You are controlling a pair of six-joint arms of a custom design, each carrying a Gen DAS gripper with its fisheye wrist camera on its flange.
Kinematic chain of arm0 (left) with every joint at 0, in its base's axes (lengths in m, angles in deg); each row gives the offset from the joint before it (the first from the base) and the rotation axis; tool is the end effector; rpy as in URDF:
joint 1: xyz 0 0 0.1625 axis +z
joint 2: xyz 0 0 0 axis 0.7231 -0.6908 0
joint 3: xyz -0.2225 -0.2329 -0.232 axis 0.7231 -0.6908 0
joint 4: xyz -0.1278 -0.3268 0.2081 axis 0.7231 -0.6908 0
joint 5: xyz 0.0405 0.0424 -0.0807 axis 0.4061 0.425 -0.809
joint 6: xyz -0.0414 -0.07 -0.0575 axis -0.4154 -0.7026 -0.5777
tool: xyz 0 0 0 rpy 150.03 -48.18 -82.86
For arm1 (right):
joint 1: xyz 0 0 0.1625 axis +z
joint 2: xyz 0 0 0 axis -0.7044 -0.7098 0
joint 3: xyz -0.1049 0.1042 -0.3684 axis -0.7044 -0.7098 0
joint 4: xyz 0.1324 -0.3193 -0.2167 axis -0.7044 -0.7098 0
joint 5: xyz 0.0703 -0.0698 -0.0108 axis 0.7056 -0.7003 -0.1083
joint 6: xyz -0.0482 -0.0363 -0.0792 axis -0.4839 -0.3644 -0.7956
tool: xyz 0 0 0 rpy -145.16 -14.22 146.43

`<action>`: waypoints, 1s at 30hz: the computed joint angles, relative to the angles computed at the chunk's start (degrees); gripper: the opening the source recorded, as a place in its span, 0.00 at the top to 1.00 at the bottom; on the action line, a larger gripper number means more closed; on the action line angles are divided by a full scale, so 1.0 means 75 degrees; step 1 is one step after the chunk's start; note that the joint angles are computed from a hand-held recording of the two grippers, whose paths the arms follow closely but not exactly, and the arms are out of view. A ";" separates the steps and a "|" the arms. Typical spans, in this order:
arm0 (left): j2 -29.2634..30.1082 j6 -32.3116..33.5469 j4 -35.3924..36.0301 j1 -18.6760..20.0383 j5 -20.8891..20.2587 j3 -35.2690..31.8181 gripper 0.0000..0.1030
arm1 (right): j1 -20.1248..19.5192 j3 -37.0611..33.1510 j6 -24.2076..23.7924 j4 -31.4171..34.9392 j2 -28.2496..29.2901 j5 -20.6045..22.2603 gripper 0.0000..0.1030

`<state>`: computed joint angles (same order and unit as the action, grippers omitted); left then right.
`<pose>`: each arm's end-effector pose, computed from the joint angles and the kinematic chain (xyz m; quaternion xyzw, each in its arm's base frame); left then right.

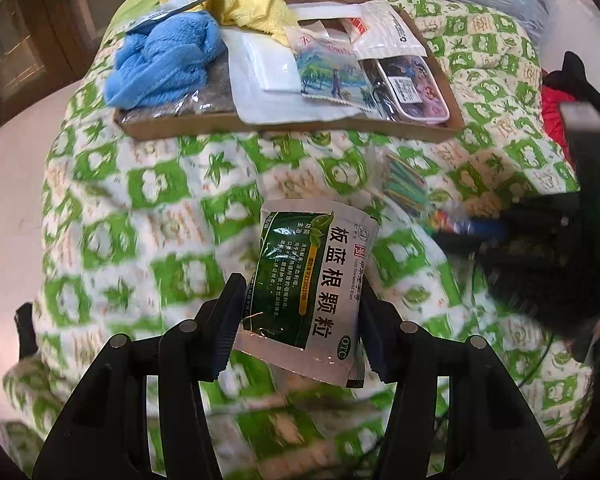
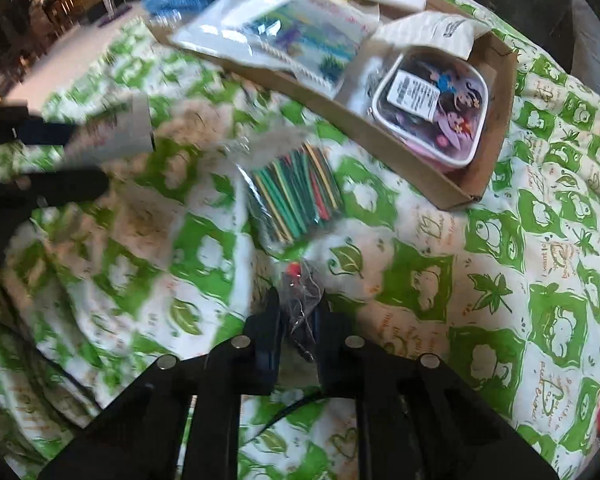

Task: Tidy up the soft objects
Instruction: 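Lift green packet with left tool while right tool grasps and lifts small clear bag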

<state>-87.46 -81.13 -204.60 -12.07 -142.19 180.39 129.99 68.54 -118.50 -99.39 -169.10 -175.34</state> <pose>-0.3226 -0.4358 0.0287 0.3011 0.9168 -0.0537 0.2570 0.0531 -0.3281 0.2468 0.2401 -0.9068 0.0921 0.3341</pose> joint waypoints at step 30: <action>-0.0999 -0.1678 0.1232 -0.0906 0.0429 0.0254 0.48 | -0.1089 -0.0367 0.0436 0.2052 -0.1759 0.2006 0.90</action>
